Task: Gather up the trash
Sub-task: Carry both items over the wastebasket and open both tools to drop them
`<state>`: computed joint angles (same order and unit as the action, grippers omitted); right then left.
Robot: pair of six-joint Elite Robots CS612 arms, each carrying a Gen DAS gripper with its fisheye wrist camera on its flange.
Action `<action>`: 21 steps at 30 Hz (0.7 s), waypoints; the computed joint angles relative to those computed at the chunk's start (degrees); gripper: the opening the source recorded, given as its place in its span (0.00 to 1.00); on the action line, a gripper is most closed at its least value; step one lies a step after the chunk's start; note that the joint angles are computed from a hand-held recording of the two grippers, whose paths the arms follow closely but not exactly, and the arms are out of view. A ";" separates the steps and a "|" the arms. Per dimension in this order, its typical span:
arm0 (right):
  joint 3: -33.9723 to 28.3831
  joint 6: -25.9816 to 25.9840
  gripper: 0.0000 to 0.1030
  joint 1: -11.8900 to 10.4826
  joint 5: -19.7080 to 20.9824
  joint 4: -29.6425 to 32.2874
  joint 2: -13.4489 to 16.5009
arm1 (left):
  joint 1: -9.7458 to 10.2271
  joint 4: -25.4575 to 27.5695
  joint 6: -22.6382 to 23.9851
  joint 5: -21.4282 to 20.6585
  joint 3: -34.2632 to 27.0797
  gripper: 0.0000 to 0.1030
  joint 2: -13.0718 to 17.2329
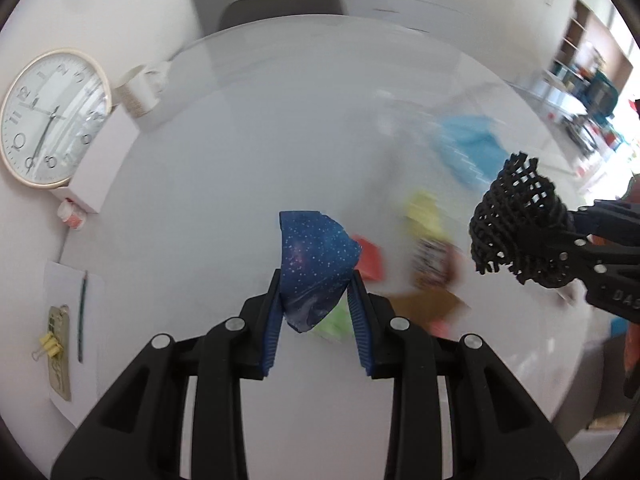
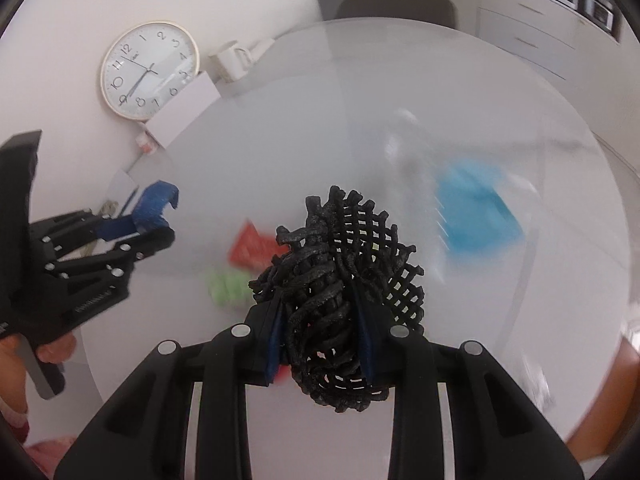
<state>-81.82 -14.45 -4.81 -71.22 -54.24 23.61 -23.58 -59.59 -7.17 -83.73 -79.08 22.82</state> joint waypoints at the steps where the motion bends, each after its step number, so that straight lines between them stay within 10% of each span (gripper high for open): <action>1: -2.75 0.29 0.30 -0.78 -0.39 2.08 0.79 | -0.78 1.20 0.33 -0.80 -1.37 0.30 0.27; 21: -33.20 7.72 0.32 -13.65 -2.94 29.27 8.33 | -13.48 11.52 9.46 -8.90 -12.32 0.30 2.54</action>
<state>-115.01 -6.74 -18.46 -74.16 -24.97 31.94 -37.06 -48.07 2.29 -92.63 -91.40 25.36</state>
